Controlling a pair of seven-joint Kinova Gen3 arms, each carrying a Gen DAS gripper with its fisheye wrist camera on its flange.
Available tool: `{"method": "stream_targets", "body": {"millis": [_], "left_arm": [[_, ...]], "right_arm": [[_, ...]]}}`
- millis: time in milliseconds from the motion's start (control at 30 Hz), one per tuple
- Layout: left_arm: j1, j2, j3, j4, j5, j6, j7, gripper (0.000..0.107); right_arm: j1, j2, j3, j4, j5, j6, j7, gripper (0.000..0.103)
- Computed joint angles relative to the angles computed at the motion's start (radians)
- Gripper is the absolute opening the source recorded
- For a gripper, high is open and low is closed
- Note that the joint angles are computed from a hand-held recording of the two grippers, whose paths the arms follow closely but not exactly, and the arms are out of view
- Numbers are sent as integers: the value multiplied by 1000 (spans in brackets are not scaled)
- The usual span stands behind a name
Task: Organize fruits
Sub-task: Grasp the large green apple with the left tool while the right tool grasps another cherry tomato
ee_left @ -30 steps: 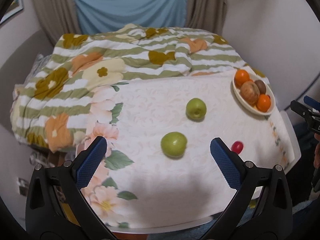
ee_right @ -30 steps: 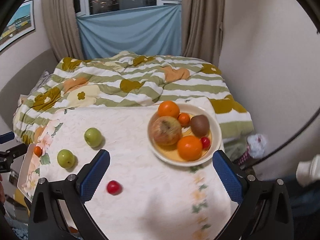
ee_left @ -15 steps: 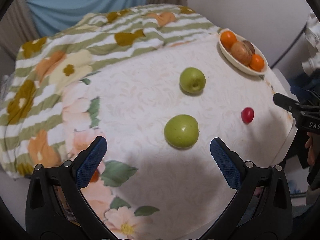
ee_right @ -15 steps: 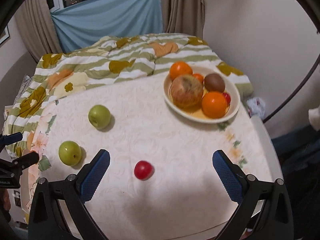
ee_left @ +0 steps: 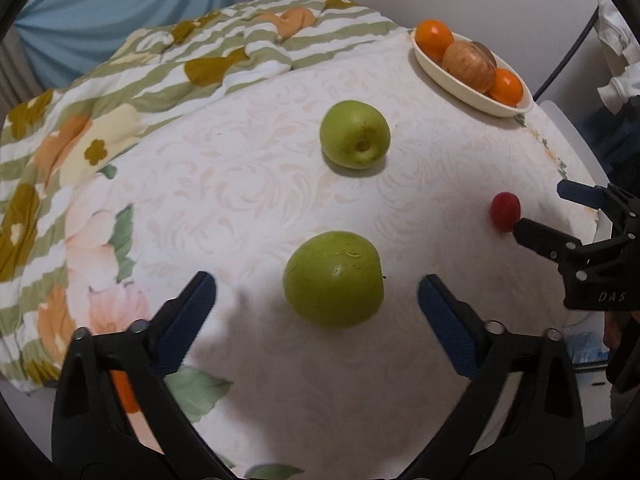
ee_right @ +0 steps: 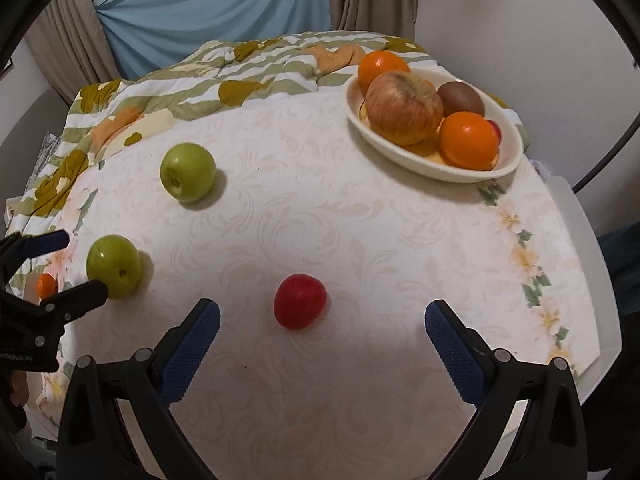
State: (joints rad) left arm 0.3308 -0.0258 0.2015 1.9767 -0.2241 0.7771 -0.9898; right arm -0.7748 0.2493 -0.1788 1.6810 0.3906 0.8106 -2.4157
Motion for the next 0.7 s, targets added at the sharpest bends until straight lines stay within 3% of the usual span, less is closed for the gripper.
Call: {"method": "stream_targets", "body": {"millis": [233, 400, 567, 700], "left_arm": [[4, 24, -7, 12, 8, -45, -9, 88], [15, 52, -9, -1, -12, -33, 15, 64], [19, 55, -15, -5, -4, -22, 24, 63], [29, 57, -13, -6, -20, -12, 46, 63]], "right_arm": [[1, 20, 2, 4, -8, -9, 16, 102], [4, 29, 4, 3, -18, -20, 38, 102], [6, 37, 3, 3, -36, -32, 70, 95], [10, 46, 4, -4, -52, -33, 100, 81]]}}
